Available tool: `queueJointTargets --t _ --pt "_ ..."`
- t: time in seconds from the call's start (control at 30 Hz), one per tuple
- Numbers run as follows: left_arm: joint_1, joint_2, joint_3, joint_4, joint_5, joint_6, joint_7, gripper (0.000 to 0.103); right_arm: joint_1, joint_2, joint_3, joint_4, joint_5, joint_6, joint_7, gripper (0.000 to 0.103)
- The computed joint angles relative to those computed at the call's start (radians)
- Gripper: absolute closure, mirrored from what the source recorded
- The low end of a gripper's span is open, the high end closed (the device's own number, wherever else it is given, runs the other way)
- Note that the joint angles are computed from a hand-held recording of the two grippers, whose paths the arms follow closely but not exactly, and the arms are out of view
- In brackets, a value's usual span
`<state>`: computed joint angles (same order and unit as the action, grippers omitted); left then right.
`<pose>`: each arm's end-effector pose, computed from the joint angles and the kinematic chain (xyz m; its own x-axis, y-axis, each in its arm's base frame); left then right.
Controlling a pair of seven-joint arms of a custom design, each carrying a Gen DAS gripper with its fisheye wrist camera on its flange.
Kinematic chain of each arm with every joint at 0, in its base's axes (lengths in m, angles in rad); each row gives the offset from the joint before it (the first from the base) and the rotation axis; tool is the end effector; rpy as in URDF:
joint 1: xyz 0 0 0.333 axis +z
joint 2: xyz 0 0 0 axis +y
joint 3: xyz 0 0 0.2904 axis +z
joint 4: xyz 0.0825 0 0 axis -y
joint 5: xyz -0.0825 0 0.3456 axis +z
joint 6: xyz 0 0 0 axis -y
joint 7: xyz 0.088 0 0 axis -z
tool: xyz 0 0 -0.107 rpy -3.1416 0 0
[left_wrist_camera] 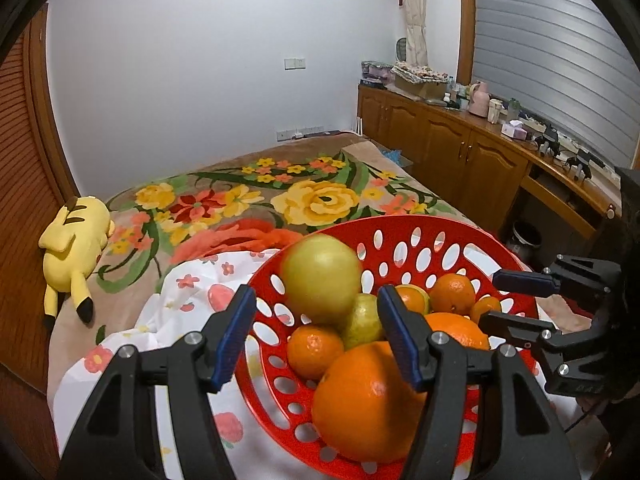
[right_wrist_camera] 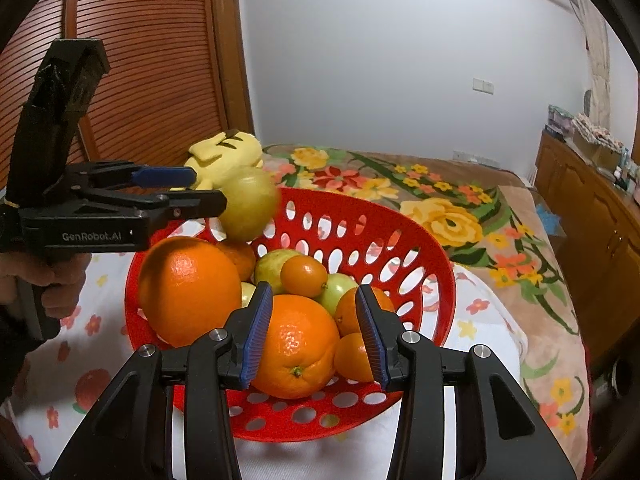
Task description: Organize fruits
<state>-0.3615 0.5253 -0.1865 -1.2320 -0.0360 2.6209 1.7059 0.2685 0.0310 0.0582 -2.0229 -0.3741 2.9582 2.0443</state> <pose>0.6249 -0.3350 0.5615 -0.5676 -0.8229 0.0249 -0.5372 0.3473 -0.7687 0.5342 0.2065 0.5322 0.2081 -0.9771 -0.0447 -0.6018 -0.0919 -0.7933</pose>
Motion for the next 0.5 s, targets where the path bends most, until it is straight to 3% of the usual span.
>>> queueJointTargets --t 0.13,0.5 --pt "0.015 -0.056 -0.012 -0.093 -0.024 0.042 0.008 0.04 0.001 -0.016 0.0 -0.02 -0.026 0.002 0.041 0.059" --pt "0.055 -0.278 -0.033 -0.423 -0.085 0.187 0.026 0.036 -0.011 -0.092 0.03 -0.087 -0.259 -0.012 0.321 0.058"
